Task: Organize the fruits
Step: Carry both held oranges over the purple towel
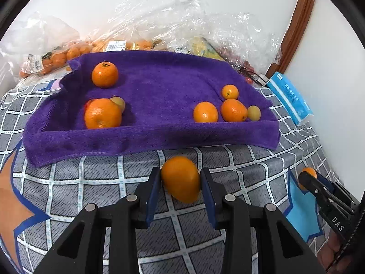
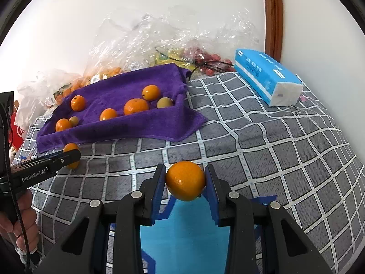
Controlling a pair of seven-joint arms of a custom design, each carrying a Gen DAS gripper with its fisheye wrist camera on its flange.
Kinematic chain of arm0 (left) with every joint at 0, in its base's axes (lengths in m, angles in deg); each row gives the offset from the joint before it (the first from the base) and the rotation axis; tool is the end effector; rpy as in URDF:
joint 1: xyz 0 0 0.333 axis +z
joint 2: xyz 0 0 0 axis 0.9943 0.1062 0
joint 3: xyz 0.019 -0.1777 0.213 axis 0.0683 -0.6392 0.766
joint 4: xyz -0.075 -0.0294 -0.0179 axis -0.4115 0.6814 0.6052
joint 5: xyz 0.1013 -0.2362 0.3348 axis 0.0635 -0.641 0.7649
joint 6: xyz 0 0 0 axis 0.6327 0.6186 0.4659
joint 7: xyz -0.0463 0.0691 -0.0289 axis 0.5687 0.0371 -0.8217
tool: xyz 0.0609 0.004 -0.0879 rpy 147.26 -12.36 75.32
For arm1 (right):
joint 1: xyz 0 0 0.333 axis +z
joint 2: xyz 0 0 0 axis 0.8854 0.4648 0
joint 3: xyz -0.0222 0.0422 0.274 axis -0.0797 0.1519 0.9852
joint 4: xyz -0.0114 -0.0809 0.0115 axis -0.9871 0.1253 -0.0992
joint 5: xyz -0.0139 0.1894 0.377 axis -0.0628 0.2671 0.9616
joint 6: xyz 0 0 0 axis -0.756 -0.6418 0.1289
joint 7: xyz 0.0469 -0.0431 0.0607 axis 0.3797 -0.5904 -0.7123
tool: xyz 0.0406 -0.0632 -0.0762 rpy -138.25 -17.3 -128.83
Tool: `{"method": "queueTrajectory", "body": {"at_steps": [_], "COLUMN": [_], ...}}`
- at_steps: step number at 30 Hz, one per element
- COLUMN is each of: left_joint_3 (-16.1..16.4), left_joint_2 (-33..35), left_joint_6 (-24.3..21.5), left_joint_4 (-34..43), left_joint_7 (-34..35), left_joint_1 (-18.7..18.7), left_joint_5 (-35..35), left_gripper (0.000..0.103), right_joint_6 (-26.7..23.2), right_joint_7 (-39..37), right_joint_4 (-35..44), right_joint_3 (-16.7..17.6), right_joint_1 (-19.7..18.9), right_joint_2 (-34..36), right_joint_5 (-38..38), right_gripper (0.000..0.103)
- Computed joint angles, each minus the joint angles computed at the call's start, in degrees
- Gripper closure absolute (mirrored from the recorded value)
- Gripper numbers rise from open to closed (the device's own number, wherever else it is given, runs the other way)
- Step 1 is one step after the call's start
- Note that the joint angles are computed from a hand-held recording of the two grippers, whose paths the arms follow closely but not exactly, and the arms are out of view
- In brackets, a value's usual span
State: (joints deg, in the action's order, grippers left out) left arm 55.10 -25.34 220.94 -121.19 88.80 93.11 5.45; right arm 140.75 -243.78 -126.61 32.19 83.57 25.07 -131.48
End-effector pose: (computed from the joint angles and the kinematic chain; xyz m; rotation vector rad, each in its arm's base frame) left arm 0.6085 -0.0062 0.2774 -1.8216 2.0144 -0.9222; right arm 0.5439 0.2506 0.2665 -1.6642 1.8078 -0.6281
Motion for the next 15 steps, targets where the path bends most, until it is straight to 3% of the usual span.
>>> {"method": "queueTrajectory", "body": {"at_steps": [5, 15], "left_joint_3": [0.1, 4.2], "left_joint_2": [-1.9, -6.4], "left_joint_6": [-0.3, -1.0], "left_joint_4": [-1.7, -5.7], "left_joint_7": [3.2, 3.7], "left_joint_1": [0.7, -1.1], "left_joint_5": [-4.2, -7.2], "left_gripper": [0.069, 0.069], "right_joint_6": [-0.7, -1.0], "right_joint_7": [0.2, 1.8], "right_joint_4": [-0.3, -1.7], "right_joint_3": [0.7, 2.4], "right_joint_1": [0.7, 1.4], "right_joint_2": [-1.0, -3.3], "right_joint_5": [-0.3, -1.5], "right_gripper": [0.068, 0.068]}}
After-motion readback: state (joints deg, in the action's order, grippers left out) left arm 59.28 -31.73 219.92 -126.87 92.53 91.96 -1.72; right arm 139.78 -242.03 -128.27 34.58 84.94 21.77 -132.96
